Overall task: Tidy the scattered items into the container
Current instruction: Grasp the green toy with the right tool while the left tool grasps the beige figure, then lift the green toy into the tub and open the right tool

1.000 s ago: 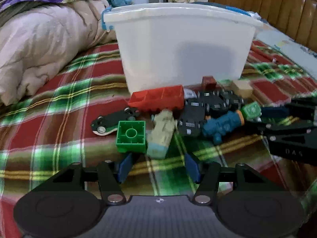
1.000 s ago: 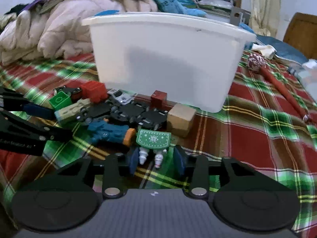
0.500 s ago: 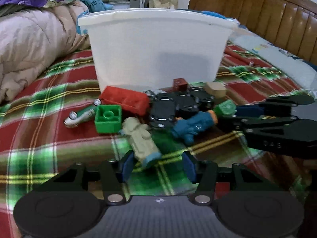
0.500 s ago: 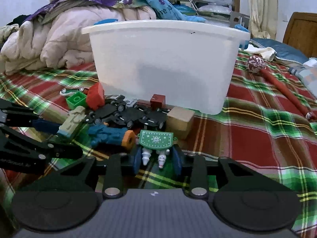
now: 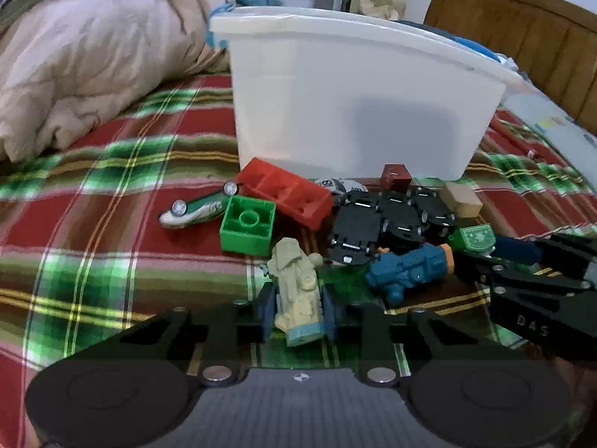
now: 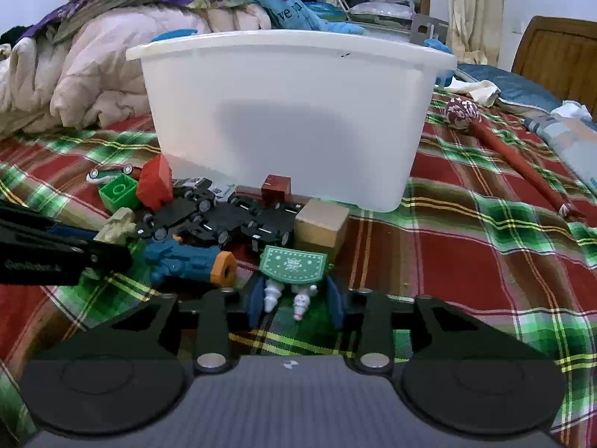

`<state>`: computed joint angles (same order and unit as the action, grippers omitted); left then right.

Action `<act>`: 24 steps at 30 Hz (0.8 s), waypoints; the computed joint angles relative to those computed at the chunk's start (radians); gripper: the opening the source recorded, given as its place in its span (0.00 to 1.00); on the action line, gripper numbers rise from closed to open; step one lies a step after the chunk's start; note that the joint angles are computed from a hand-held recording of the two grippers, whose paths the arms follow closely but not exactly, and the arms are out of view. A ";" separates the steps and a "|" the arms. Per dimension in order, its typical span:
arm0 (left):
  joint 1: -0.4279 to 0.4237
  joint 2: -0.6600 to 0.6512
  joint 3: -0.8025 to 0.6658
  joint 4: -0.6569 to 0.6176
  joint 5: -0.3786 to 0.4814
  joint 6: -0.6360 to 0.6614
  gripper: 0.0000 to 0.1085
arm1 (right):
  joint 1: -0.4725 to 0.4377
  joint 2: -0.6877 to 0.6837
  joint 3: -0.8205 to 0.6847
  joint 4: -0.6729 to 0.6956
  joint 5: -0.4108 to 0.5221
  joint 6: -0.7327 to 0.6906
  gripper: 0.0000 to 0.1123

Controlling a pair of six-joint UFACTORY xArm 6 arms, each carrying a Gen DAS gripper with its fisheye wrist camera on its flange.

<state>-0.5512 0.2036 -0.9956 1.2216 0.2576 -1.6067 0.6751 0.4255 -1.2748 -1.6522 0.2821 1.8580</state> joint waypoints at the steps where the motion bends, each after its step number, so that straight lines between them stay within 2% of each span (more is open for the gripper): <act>1: -0.003 -0.008 0.007 -0.011 0.007 0.013 0.27 | 0.004 0.000 0.001 0.009 0.007 -0.014 0.34; 4: -0.025 -0.027 0.021 -0.049 0.044 0.050 0.27 | 0.011 -0.001 0.002 0.042 0.019 -0.046 0.34; 8: -0.049 -0.064 0.046 -0.050 0.076 0.035 0.27 | 0.018 -0.025 0.024 0.042 0.014 -0.036 0.33; 14: -0.113 -0.124 0.057 -0.047 0.201 0.080 0.25 | 0.044 -0.093 0.070 0.024 0.029 -0.016 0.33; 19: -0.162 -0.165 0.041 -0.028 0.308 0.104 0.25 | 0.052 -0.142 0.077 0.080 0.031 -0.055 0.33; 24: -0.177 -0.186 0.006 0.000 0.363 0.113 0.25 | 0.058 -0.192 0.076 0.057 0.058 -0.038 0.33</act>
